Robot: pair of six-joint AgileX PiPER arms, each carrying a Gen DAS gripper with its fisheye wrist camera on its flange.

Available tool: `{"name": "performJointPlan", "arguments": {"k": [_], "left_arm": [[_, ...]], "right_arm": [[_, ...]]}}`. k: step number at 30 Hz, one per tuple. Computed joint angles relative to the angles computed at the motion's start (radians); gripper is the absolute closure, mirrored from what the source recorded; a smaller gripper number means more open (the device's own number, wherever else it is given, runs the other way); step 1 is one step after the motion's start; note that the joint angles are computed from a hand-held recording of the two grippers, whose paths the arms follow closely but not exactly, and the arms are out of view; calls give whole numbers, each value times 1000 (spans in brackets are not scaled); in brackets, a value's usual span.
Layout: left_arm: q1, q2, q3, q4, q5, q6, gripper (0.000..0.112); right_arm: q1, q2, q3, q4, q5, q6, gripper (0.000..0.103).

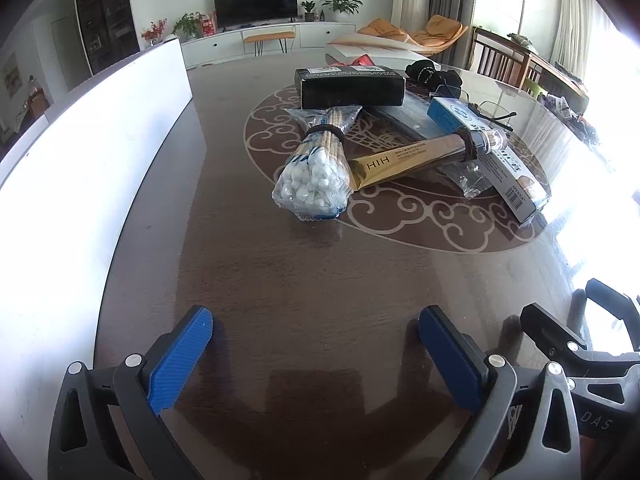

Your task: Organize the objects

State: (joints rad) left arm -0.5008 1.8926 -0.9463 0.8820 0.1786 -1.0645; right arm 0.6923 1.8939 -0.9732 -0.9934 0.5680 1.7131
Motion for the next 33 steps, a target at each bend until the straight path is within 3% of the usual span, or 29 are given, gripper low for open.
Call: {"name": "performJointPlan", "arguments": {"k": [33], "left_arm": [[0, 3, -2, 16, 0, -18, 9]], "right_arm": [[7, -1, 7, -14, 4, 22, 0]]}}
